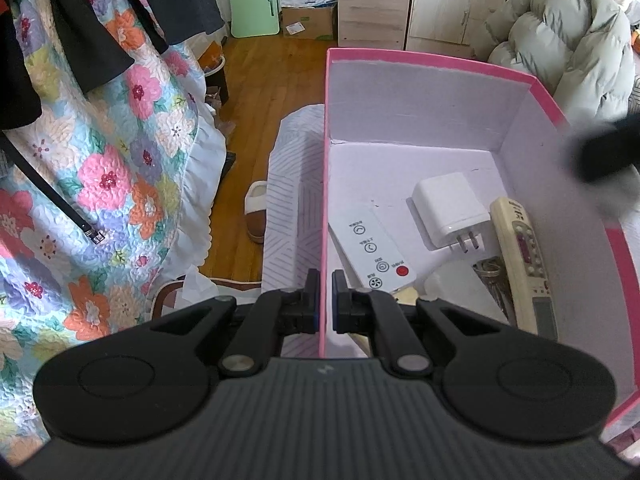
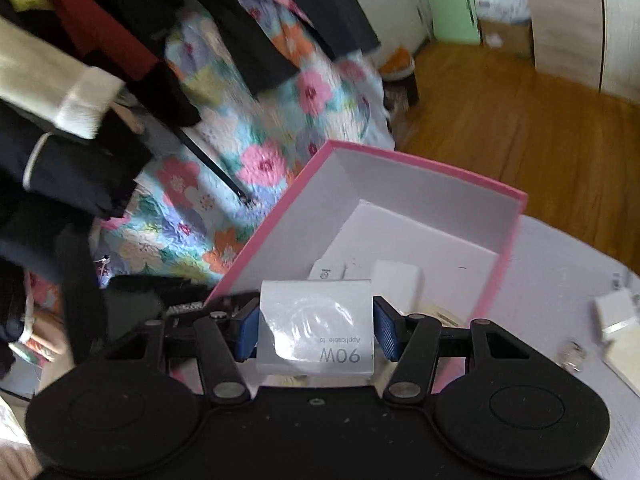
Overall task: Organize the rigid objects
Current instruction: 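Carry the white charger box into the pink box and release it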
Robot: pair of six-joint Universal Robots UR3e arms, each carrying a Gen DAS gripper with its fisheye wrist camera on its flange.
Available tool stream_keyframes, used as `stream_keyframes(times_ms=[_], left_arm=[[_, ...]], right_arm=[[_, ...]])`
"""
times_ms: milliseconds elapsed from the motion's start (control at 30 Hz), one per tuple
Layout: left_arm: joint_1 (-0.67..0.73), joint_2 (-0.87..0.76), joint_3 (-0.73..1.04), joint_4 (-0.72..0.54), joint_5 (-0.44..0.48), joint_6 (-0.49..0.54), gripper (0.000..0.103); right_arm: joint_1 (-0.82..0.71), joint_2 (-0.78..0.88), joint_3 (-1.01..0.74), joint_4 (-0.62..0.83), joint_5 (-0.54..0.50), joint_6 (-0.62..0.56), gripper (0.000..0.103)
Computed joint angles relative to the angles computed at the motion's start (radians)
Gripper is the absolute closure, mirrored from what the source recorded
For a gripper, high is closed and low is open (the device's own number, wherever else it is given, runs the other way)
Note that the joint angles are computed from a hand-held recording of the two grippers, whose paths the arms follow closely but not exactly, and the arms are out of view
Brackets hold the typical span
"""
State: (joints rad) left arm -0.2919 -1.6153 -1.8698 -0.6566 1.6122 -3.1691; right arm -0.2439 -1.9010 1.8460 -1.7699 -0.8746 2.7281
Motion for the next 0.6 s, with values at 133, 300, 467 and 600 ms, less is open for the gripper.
stream_keyframes(times_ms=[133, 300, 467, 600], left_arm=[[0.006, 0.007, -0.01, 0.007, -0.011, -0.003, 0.099], [-0.005, 0.002, -0.012, 0.015, 0.008, 0.001, 0.099], [-0.018, 0.008, -0.025, 0.034, 0.019, 0.008, 0.099], [-0.033, 0.005, -0.036, 0.063, 0.039, 0.009, 0.099]], right_arm=[[0.137, 0.219, -0.1, -0.157, -0.081, 0.169, 0.041], [0.248, 0.454, -0.214, -0.312, -0.146, 0.314, 0.041], [0.327, 0.569, -0.253, -0.447, -0.224, 0.406, 0.041], [0.37, 0.635, -0.268, -0.542, -0.29, 0.43, 0.04]])
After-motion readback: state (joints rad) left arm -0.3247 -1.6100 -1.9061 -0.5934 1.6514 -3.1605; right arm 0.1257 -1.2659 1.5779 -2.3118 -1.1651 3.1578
